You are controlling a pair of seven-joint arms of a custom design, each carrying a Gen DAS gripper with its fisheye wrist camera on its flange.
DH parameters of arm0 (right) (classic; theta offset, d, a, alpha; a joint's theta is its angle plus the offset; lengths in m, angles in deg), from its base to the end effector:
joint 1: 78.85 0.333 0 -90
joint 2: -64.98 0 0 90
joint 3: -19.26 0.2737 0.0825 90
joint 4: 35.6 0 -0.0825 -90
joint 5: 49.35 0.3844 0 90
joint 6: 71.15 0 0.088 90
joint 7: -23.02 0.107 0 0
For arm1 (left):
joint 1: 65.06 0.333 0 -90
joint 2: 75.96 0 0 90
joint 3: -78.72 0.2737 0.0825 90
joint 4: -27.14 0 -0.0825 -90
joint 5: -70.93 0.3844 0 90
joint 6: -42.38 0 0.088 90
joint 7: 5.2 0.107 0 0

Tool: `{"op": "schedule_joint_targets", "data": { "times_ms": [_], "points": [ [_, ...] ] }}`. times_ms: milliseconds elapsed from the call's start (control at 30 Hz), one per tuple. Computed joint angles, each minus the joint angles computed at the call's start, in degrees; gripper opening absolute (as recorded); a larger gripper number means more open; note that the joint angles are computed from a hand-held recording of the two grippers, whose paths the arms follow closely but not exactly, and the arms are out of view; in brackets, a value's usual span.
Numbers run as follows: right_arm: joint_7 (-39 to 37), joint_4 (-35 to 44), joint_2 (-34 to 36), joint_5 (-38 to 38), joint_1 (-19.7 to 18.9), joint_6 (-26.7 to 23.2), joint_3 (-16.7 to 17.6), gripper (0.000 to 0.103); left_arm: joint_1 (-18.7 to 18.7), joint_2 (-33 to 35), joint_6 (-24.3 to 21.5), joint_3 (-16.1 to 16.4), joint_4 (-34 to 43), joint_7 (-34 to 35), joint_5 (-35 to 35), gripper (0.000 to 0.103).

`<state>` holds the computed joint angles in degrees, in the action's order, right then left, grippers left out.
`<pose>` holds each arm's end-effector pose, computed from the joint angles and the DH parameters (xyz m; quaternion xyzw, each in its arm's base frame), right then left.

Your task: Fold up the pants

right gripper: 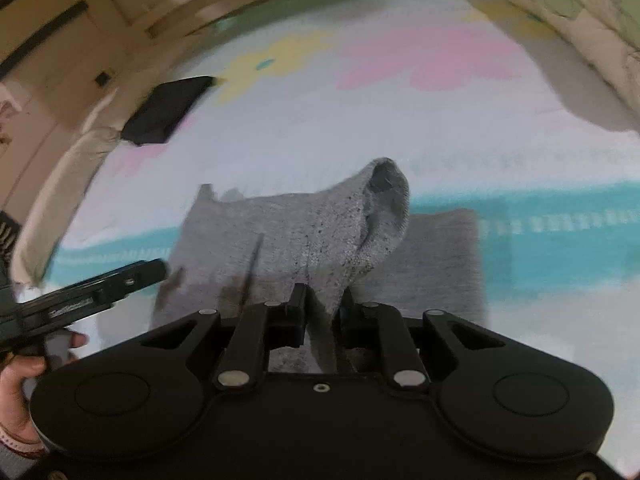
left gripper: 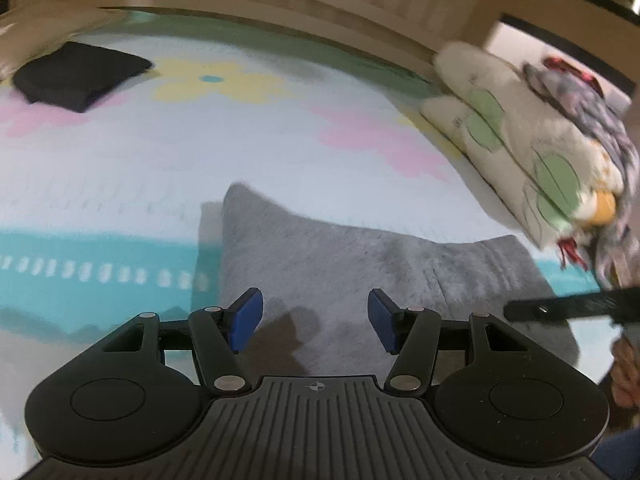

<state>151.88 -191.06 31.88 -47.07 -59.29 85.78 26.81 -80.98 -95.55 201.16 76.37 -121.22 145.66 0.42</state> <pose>0.3773 0.1893 0.4313 -0.5912 0.7501 -0.0855 0.2837 0.4392 -0.1014 0.3714 -0.5379 0.7429 -0.3935 0.0619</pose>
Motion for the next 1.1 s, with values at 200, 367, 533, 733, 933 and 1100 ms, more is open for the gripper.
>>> {"op": "schedule_joint_targets", "data": {
  "times_ms": [200,367,533,733,933,1100],
  "points": [
    [3.59,0.68,5.62,-1.04,-2.83,-5.48,-0.5,0.035,1.36,3.55,0.48,-3.66,-0.78,-6.86,14.43,0.056],
    [7.83,2.58,6.54,-5.48,-4.79,-9.67,1.91,0.094,-0.85,4.89,2.22,-1.63,-0.8,-4.34,12.39,0.06],
    [11.38,0.39,7.47,-7.02,-4.41,-7.18,1.69,0.103,-2.34,2.01,5.54,-1.76,-3.43,-3.27,11.47,0.059],
    [12.52,-2.57,4.13,-7.8,-3.85,-5.79,2.09,0.103,-9.87,-8.62,10.56,3.29,-11.8,10.08,3.12,0.059],
    [15.23,-4.99,2.28,-10.69,-4.54,-3.06,3.89,0.103,-13.31,-11.0,15.32,3.8,-16.22,5.04,6.13,0.062],
    [15.48,-7.46,0.15,-11.98,-4.4,-0.91,3.9,0.103,-18.54,-11.27,20.68,7.13,-17.96,3.35,6.76,0.065]
  ]
}}
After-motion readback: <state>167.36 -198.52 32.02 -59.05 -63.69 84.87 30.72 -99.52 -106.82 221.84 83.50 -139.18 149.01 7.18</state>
